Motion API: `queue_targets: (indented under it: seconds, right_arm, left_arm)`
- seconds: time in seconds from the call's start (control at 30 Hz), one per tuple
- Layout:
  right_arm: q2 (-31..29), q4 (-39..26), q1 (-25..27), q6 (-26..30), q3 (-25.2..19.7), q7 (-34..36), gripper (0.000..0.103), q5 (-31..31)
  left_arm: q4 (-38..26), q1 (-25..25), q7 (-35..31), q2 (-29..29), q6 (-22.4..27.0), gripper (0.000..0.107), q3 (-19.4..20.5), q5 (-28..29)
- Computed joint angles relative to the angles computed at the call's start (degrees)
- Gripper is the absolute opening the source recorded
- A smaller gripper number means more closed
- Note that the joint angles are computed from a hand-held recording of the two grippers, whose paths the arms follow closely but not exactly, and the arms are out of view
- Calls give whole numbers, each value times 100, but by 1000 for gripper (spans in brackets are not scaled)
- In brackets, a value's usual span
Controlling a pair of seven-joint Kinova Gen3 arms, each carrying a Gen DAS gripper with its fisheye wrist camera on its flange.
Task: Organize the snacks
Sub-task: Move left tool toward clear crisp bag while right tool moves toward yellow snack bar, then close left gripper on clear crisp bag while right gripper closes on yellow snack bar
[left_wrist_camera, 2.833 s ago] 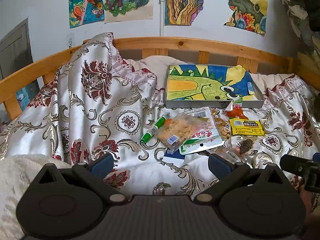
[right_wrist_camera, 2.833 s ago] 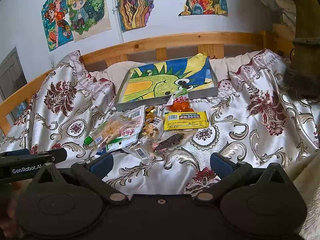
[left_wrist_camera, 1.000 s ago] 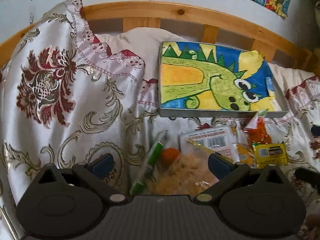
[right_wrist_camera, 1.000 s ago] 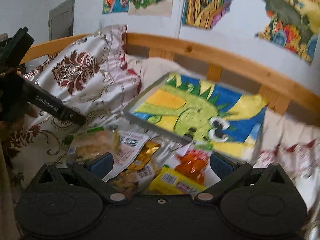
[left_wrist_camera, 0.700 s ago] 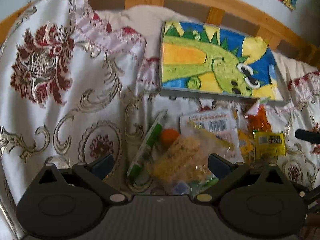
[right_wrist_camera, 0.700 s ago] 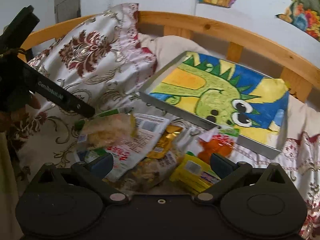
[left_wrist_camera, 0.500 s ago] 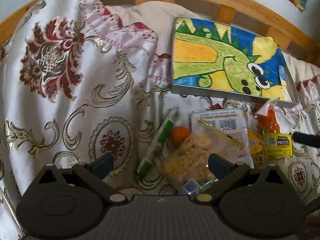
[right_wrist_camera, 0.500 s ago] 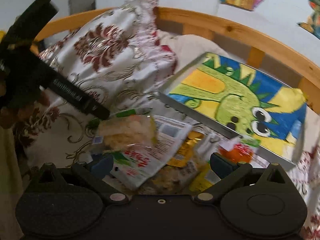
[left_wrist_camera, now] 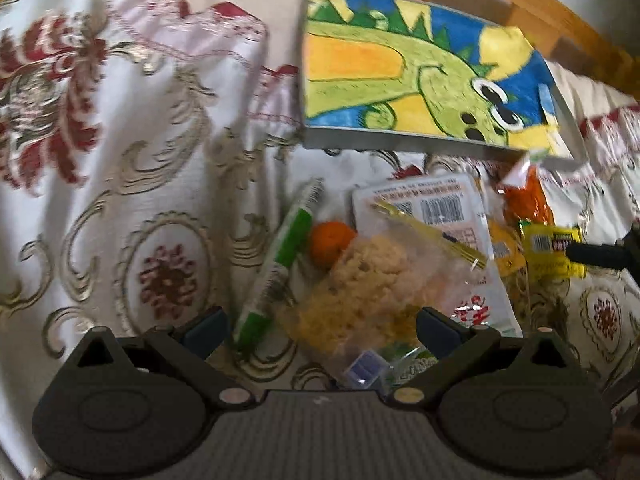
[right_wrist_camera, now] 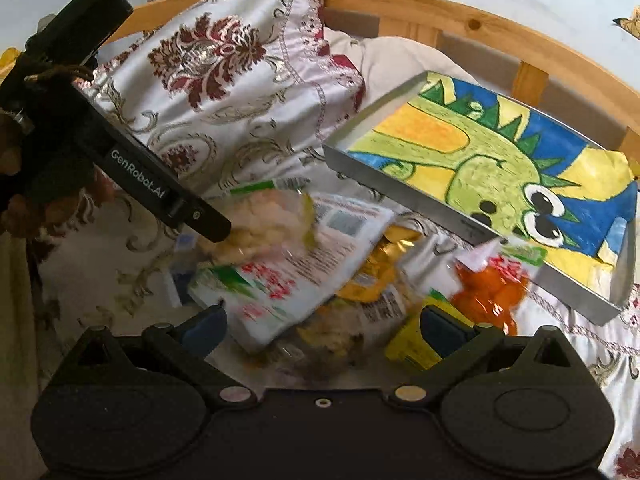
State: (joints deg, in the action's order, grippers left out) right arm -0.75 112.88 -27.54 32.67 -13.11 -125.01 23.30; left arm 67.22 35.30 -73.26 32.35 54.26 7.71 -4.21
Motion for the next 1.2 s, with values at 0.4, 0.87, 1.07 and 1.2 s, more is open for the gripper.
queue_targets:
  seconds: [0.4, 0.87, 1.07, 1.2]
  right_arm:
    - [-66, 147, 385, 109, 224, 1247, 102, -189]
    - [118, 106, 599, 243, 400, 2090, 97, -386]
    - [211, 70, 708, 204, 472, 2497, 95, -823]
    - [346, -25, 661, 307, 485, 2340, 85, -760]
  left_arm:
    - [-253, -82, -1042, 312, -12, 102, 206, 280]
    - [-514, -480, -1873, 488, 268, 96, 441, 1055]
    - [-411, -557, -2127, 429, 204, 85, 518, 1349]
    - [-202, -521, -2214, 325, -70, 83, 506, 1409]
